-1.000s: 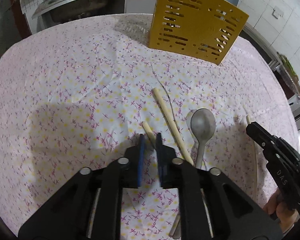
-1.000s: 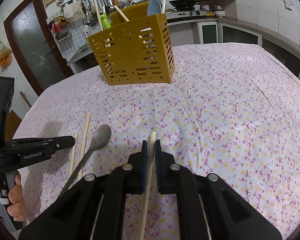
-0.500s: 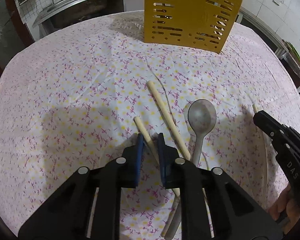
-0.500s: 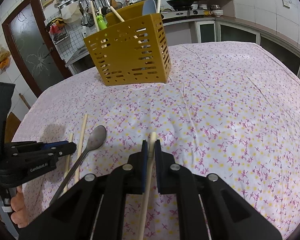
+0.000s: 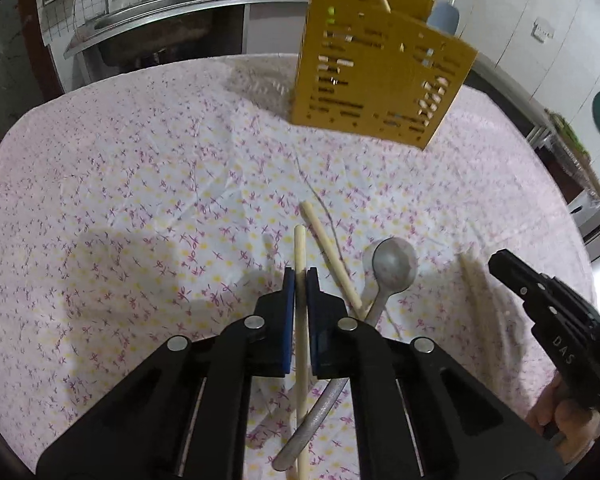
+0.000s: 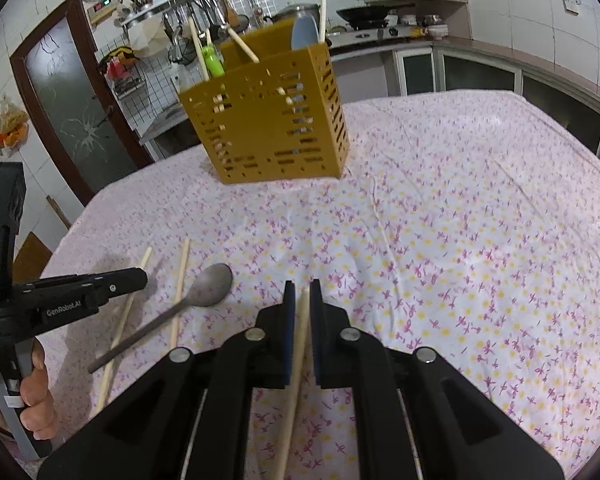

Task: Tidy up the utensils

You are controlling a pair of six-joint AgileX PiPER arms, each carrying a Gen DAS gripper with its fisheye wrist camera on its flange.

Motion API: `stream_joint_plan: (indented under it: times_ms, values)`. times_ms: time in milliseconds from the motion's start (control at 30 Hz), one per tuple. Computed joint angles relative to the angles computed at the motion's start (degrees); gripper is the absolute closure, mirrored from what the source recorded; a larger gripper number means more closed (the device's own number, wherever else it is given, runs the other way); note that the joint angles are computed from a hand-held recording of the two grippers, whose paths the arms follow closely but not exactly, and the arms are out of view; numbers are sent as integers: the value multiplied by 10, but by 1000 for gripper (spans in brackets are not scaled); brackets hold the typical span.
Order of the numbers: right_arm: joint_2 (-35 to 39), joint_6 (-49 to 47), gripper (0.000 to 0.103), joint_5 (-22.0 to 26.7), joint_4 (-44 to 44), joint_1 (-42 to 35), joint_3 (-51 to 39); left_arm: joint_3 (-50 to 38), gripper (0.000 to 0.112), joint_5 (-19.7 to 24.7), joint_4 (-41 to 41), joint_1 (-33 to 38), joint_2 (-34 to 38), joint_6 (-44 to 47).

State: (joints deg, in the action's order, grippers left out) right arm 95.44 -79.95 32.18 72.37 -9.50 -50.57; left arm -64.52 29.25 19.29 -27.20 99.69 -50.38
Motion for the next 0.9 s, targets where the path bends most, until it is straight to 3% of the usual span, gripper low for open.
stream_joint_plan:
  times_ms: [100,267,400,700,900]
  values:
    - [-12,-1,96,10,7,-9,-1,12,108,3,19,-4,-28,-21]
    - [10,110,96,19,-112,11,-47,21,108,1,22,8,-54,-18]
    - [27,146,95,-14,-161,44,-44,20,108,-5,-17,22,-34,22]
    - [13,238,90,-85,-266,97,-20,24,108,-16,-19,19,-14,26]
    - [7,420,85,-88,-446,134,-38,31,108,-24,-33,29,-15,40]
